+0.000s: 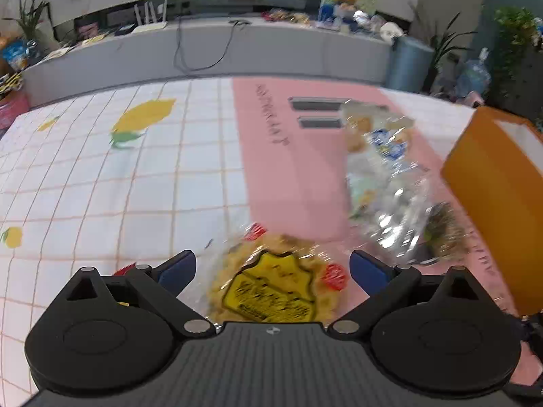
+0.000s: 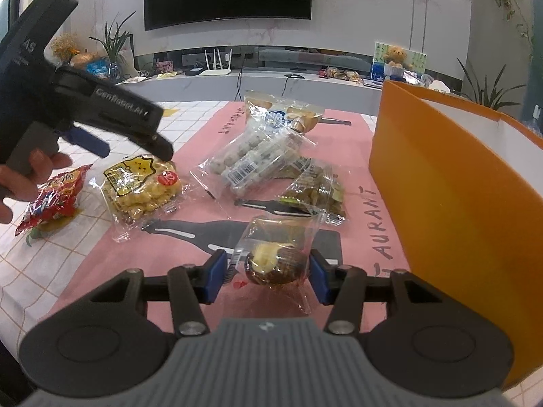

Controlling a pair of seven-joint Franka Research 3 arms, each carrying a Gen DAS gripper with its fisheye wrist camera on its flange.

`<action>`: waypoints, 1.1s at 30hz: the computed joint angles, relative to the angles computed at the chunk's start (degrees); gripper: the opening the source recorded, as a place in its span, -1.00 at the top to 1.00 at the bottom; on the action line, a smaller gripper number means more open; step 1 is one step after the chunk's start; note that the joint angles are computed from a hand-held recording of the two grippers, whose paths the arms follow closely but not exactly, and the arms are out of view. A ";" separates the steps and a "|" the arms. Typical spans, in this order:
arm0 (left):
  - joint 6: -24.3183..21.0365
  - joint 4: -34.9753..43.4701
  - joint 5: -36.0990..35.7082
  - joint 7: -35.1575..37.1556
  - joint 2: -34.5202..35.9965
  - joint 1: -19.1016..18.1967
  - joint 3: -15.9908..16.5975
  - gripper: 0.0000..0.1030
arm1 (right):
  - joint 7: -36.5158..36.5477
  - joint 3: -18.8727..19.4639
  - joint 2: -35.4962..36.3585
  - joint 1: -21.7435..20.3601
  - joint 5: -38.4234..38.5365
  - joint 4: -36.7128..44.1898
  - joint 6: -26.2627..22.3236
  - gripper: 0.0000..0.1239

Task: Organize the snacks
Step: 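Lower left tool onto the yellow waffle bag and close it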

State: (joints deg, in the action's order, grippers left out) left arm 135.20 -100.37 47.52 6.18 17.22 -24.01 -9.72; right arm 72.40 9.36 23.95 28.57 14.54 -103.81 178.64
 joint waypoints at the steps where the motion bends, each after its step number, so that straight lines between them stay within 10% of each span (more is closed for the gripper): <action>1: -1.43 0.36 -0.28 0.18 0.35 -0.15 0.03 -1.00 | 0.09 0.03 0.09 -0.04 0.12 0.19 -0.18 0.18; 21: 0.12 1.09 1.54 3.27 3.23 -1.70 0.75 -1.00 | -2.52 2.77 0.15 -2.39 3.25 0.36 -0.99 0.18; 33: -1.35 1.32 12.38 -9.49 5.34 -5.53 3.01 -1.00 | -4.46 3.72 0.26 -3.05 4.29 0.45 -1.30 0.18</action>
